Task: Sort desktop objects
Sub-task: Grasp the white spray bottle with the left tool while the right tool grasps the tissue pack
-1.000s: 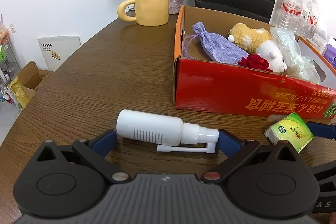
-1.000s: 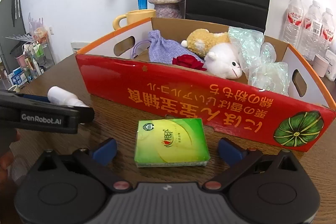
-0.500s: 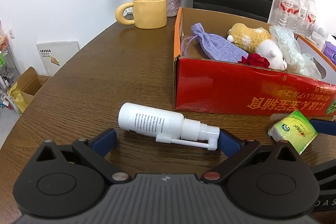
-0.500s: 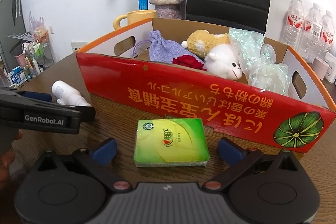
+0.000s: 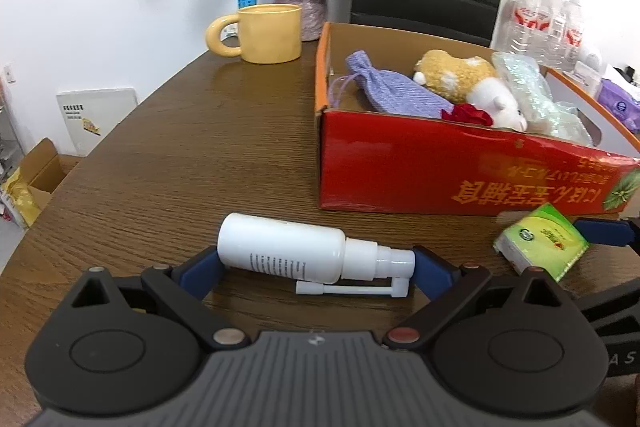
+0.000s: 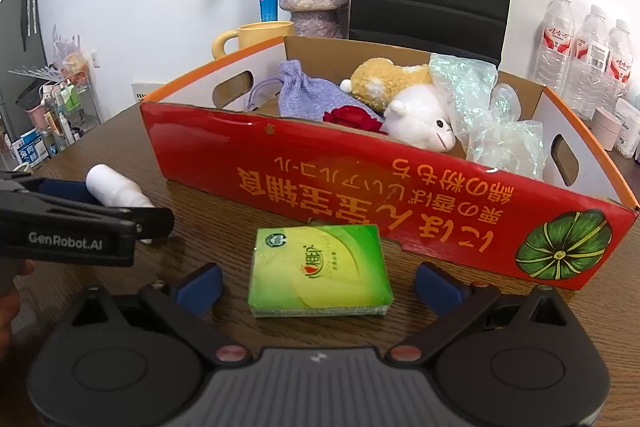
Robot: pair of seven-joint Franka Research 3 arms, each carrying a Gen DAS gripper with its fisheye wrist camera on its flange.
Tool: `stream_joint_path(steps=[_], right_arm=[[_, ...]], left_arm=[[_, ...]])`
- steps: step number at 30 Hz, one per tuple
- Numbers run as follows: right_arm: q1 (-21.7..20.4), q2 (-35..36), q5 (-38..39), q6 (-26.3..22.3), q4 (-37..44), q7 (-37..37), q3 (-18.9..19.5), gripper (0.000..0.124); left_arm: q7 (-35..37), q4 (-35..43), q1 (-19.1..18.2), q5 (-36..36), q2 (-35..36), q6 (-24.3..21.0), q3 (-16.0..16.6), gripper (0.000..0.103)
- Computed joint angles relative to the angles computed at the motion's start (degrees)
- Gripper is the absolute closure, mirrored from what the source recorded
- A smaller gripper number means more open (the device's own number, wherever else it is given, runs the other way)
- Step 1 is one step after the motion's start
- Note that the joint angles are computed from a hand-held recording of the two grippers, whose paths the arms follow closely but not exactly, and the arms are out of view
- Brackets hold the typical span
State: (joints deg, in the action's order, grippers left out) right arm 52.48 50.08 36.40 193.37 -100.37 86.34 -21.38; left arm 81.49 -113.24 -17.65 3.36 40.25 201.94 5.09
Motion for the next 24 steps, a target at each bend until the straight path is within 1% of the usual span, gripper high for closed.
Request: stream_joint_path(steps=[5,7,9,11,16,22,24], right_arm=[[-0.49,-0.32,0.05,0.68,-0.35,-0.3,0.7,0.023],[-0.38,-0.51,0.44,1.49,-0.75,-0.82,0.82,0.033],[-0.63,-0.8,0.99,2.45,-1.08,-1.71,1.41,0.05],[-1.1,-1.12,1.66,3.37,-1.31,-2.99,2.24,0.06],[-5.4,-2.42,1.67,6.08,-1.95,-6.5,7.69,0.061],[-6.47,-2.9,4.83,8.46,-2.21,-10.64,9.95,0.061],[-7.15,-3.19,5.67,9.08,-2.36,-11.93,11.0,0.061]], left_arm=[[-0.31,-0.1,1.28,0.97,-0.01,0.42,-1.19,0.003],[-0.74,-0.07,2.19,1.56,-0.01,0.55,-1.94,0.003],[-1.06,-0.02,2.67,1.96,0.02,0.63,-2.3,0.003],[-1.34,0.03,3.04,2.33,0.04,0.69,-2.57,0.003],[-2.01,-0.01,3.88,3.25,0.07,0.98,-3.18,0.003],[-2.09,-0.29,3.4,3.19,-0.06,1.18,-2.75,0.003],[-1.51,-0.68,2.25,2.5,-0.22,1.82,-1.82,0.003]])
